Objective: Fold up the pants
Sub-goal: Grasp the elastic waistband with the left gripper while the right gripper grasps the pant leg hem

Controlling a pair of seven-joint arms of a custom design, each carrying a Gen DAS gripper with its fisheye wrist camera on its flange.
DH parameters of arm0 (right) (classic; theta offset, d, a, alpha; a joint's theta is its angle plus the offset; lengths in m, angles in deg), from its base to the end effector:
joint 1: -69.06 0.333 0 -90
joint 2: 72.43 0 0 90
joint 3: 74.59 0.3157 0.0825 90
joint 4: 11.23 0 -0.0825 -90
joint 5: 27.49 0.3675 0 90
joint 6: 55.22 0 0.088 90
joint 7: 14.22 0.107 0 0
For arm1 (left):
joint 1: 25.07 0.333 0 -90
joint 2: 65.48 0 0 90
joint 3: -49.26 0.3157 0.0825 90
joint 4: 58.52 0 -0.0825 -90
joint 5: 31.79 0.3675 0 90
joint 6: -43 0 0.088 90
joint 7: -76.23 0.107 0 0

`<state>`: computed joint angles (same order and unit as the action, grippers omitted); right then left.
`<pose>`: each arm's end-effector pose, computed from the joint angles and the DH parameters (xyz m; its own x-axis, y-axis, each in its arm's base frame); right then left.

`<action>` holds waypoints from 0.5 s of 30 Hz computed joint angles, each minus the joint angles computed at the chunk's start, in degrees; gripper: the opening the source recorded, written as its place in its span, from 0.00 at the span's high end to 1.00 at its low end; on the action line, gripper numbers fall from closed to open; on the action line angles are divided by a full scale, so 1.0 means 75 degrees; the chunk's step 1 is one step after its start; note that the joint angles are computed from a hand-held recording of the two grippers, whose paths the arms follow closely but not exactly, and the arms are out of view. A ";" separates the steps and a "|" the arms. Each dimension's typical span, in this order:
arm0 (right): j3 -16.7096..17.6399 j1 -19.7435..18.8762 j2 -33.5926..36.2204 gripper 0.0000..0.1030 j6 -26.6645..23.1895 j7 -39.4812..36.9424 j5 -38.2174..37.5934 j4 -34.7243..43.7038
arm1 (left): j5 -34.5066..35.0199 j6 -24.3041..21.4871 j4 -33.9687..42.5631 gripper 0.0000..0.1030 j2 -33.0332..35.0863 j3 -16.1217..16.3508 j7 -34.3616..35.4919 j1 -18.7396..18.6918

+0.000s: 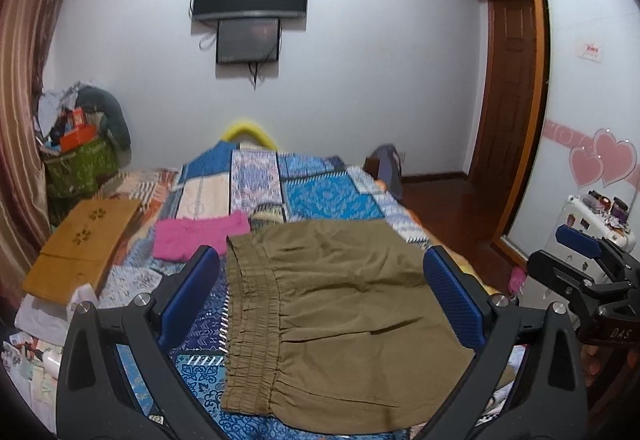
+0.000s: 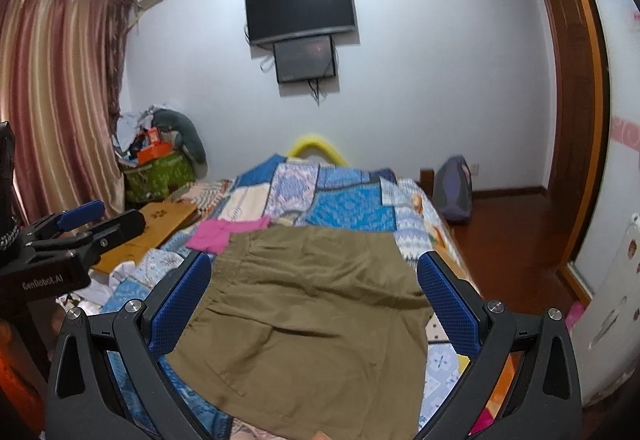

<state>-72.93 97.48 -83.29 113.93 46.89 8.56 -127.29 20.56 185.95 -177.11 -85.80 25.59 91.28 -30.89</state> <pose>0.4768 0.2328 0.6618 0.5408 -0.8285 -0.1455 -0.4154 -0.1126 -0.9027 0.4085 -0.2750 0.6528 0.1754 -0.9831 0.0529 -0.4134 -0.1223 -0.9023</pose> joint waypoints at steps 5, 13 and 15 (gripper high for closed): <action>0.0067 -0.0445 0.0631 0.00 -0.0638 0.0660 -0.0320 0.0440 | -0.0454 0.0084 0.0164 0.00 0.0621 0.0384 0.0547 -0.0023; 0.0325 -0.1218 0.1703 0.14 -0.1528 0.1883 -0.1826 0.1139 | -0.2048 0.0185 0.0461 0.16 0.1692 0.1284 0.2169 -0.0153; 0.0337 -0.1340 0.1965 0.15 -0.1754 0.2127 -0.2243 0.1333 | -0.2372 0.0149 0.0565 0.16 0.1926 0.1404 0.2611 -0.0165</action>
<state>-70.41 87.43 -68.55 100.78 62.84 -8.27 -117.29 2.76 187.07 -172.87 -71.35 36.12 110.86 -32.12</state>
